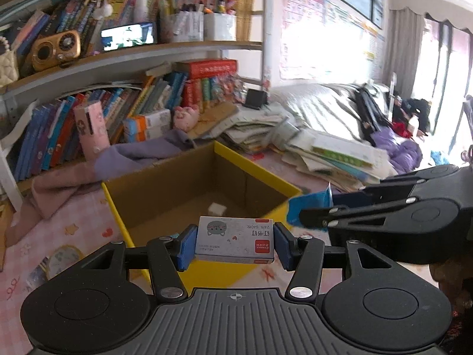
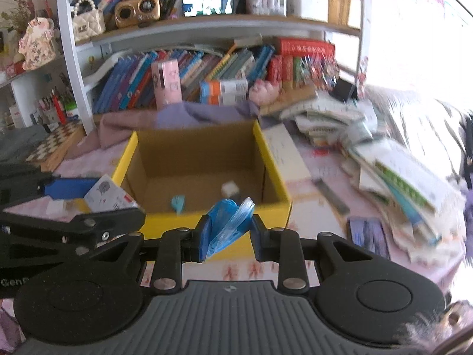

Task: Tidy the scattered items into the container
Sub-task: 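Lower the medicine box into the yellow box and open the left tool, then open the right tool to drop the blue pouch into the yellow box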

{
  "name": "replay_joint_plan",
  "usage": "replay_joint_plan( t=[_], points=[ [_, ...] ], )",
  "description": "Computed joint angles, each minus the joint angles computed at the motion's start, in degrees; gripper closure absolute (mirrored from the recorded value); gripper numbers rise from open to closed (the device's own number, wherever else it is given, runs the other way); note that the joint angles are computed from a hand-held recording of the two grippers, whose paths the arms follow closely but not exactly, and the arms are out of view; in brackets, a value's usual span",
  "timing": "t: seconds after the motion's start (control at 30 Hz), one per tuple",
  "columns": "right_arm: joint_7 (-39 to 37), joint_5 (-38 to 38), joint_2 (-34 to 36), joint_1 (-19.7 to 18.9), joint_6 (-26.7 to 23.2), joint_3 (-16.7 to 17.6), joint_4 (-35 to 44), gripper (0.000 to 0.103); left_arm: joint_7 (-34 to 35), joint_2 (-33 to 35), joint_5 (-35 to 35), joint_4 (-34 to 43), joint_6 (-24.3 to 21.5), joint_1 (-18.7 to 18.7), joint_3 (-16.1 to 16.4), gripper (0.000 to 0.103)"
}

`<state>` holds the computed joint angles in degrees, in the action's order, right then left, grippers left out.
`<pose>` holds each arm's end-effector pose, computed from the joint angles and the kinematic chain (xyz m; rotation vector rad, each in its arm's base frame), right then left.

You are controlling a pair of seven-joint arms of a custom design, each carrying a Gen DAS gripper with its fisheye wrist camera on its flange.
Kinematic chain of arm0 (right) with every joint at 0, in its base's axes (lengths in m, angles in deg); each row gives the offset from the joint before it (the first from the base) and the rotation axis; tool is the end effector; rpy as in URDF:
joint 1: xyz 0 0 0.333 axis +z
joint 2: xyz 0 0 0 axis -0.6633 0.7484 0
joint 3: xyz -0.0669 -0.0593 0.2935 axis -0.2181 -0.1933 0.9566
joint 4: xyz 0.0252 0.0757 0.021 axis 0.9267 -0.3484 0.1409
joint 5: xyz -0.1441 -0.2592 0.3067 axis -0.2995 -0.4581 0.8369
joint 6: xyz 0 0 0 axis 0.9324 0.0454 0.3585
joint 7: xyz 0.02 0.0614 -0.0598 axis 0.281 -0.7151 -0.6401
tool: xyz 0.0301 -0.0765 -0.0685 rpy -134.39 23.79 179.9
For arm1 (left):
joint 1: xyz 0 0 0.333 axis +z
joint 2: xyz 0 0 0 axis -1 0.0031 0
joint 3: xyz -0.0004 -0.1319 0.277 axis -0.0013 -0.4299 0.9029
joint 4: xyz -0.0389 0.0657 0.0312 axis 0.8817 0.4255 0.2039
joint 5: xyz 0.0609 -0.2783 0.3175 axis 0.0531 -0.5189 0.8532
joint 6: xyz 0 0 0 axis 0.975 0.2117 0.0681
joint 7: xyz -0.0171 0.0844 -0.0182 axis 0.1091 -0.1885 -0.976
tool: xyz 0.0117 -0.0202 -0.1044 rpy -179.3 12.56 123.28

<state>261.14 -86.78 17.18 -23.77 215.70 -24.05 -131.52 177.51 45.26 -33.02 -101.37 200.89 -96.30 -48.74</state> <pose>0.5762 0.2452 0.4867 -1.3640 1.9871 -0.9667 0.6738 -0.2726 0.4745 -0.8576 2.3819 -1.2696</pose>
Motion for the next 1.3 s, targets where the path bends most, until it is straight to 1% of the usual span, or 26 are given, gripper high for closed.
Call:
replay_joint_plan(
  t=[0.1, 0.2, 0.27, 0.3, 0.37, 0.43, 0.47, 0.5, 0.57, 0.63, 0.73, 0.83, 0.93, 1.0, 1.1, 1.17, 1.27, 1.3],
  points=[
    [-2.64, -1.79, 1.55, -1.53, 4.44, -1.55, 1.51, 0.077, -6.11, 2.57, 4.7, 2.81, 3.13, -2.7, 1.8, 0.05],
    [-6.98, -0.95, 4.51, -3.02, 9.37, -3.14, 4.24, 0.077, -13.79, 5.44, 10.91, 5.38, 6.82, -5.19, 3.7, 0.05],
    [-11.14, 0.94, 6.93, -3.81, 12.46, -4.15, 6.43, 0.077, -20.93, 7.51, 15.81, 6.83, 10.17, -8.01, 6.53, 0.05],
    [-14.11, 2.85, 8.45, -4.27, 13.91, -4.58, 7.86, 0.076, -24.91, 8.4, 18.38, 7.67, 10.6, -9.58, 8.48, 0.05],
    [-21.03, 8.17, 11.44, -5.05, 16.18, -5.05, 10.68, 0.077, -33.8, 10.83, 24.09, 10.33, 10.33, -13.62, 13.68, 0.05],
    [-29.08, 14.32, 14.87, -5.98, 17.44, -5.01, 14.09, 0.077, -39.74, 13.27, 28.77, 13.19, 9.45, -16.32, 17.38, 0.05],
    [-33.02, 17.41, 16.52, -6.5, 17.52, -4.67, 15.79, 0.077, -42.34, 14.72, 31.14, 15.12, 8.2, -17.53, 19.14, 0.05],
    [-37.48, 21.09, 18.5, -7.34, 17.34, -3.93, 17.9, 0.076, -44.52, 16.11, 33.29, 17.06, 6.75, -18.44, 20.52, 0.05],
    [-46.09, 28.21, 22.17, -9.15, 15.84, -1.89, 22.03, 0.076, -47.74, 18.29, 36.72, 20.19, 4.29, -19.42, 22.04, 0.05],
    [-53.74, 34.15, 26.11, -10.63, 13.21, 0.09, 26.92, 0.076, -49.37, 19.84, 39.01, 22.72, 1.79, -19.27, 21.83, 0.05],
    [-61.05, 40.41, 30.62, -11.37, 8.93, 1.49, 33.0, 0.076, -51.37, 21.28, 41.91, 24.58, 0.17, -18.94, 20.87, 0.05],
    [-66.07, 44.32, 34.25, -10.88, 5.3, 1.38, 38.09, 0.076, -54.12, 22.73, 44.77, 26.23, -1.64, -18.9, 20.24, 0.049],
    [-68.71, 47.29, 37.5, -9.8, 2.08, 0.1, 42.97, 0.076, -54.97, 23.78, 47.17, 27.57, -2.43, -17.88, 18.61, 0.049],
    [-70.29, 49.62, 39.72, -9.31, -0.25, -0.61, 46.48, 0.076, -56.1, 24.31, 49.41, 28.34, -2.82, -17.69, 18.34, 0.049],
    [-72.61, 52.35, 42.85, -8.56, -3.47, -1.79, 51.49, 0.076, -56.86, 25.1, 50.4, 29.88, -4.84, -16.12, 16.1, 0.049],
    [-73.32, 53.65, 44.45, -8.22, -5.14, -2.44, 53.98, 0.076, -56.88, 25.47, 50.73, 30.45, -5.35, -15.38, 15.1, 0.048],
    [-73.68, 55.26, 45.72, -8.11, -6.47, -2.93, 55.84, 0.076, -57.5, 25.4, 51.41, 30.28, -5.15, -15.13, 14.84, 0.044],
    [-73.69, 55.66, 45.92, -8.09, -6.68, -3.05, 56.1, 0.076, -58.44, 25.14, 52.13, 29.78, -4.47, -15.55, 15.5, 0.037]
  ],
)
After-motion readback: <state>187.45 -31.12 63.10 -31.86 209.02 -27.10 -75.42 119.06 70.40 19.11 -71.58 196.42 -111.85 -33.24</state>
